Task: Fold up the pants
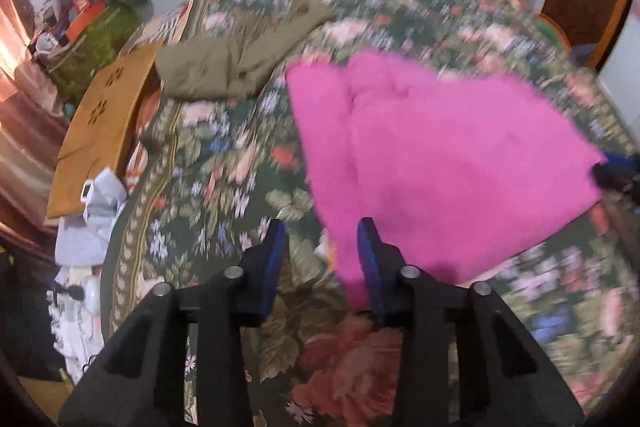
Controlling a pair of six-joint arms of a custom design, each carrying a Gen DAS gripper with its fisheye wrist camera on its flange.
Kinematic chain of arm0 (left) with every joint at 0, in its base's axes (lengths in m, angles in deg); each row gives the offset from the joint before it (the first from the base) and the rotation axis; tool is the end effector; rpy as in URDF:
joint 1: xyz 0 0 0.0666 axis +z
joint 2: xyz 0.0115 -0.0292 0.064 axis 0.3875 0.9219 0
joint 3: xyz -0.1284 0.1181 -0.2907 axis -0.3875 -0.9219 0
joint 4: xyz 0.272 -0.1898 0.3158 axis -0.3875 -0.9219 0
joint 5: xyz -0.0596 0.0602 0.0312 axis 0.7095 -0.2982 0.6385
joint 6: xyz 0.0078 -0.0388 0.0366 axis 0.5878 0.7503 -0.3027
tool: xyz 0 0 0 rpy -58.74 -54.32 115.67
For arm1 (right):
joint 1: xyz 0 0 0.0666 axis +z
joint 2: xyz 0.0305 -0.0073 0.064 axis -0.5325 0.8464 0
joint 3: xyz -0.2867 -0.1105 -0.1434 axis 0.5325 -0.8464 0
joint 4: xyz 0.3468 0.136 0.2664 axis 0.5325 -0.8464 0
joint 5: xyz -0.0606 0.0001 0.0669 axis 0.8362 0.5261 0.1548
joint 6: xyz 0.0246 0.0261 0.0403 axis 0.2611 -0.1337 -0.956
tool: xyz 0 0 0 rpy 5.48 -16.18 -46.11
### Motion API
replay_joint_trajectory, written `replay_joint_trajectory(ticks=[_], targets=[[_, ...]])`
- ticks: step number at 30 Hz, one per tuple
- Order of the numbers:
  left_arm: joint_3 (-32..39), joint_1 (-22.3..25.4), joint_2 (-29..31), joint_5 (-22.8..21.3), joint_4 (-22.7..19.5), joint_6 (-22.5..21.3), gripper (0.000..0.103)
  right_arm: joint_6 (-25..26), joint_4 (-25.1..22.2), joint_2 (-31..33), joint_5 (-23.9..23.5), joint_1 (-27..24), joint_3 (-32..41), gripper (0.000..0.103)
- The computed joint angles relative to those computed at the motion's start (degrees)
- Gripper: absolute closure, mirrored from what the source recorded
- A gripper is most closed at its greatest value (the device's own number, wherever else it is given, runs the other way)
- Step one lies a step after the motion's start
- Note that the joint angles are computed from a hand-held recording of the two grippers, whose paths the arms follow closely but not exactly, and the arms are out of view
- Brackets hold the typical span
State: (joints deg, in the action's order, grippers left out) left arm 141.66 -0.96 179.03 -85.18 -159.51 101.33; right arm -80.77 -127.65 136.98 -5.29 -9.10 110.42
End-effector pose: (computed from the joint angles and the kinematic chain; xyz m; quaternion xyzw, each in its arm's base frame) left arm 0.6195 -0.2610 0.3787 -0.0154 0.9681 0.0684 0.2404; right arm 0.5952 0.2662 0.4273 -0.2033 0.9194 0.2299 0.2461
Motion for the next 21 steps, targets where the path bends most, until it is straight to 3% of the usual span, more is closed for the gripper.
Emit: replay_joint_trajectory(ticks=[2,9,14,15,18,21], targets=[[-2.8,0.1,-1.7,-0.3,2.4,-0.1,0.065,1.6,-0.2,-0.4,0.9,0.1,-0.6,0.072],[-2.6,-0.2,-1.7,-2.4,1.6,-2.2,0.065,3.2,-0.5,-0.7,2.2,0.3,-0.8,0.076],[-1.6,0.8,-2.3,-2.1,0.3,-2.1,0.065,3.9,-2.0,-0.4,3.7,0.1,1.2,0.071],[-1.1,1.1,-2.3,-2.1,0.2,-2.2,0.064,4.0,-2.1,-0.3,4.4,0.0,1.7,0.066],[1.9,1.6,-1.5,-2.4,0.0,-2.9,0.055,4.8,-1.8,0.7,5.8,-0.4,4.1,0.053],[4.7,1.9,-0.5,-2.4,1.7,-3.8,0.04,4.7,-1.5,2.9,6.5,-0.7,7.7,0.049]])
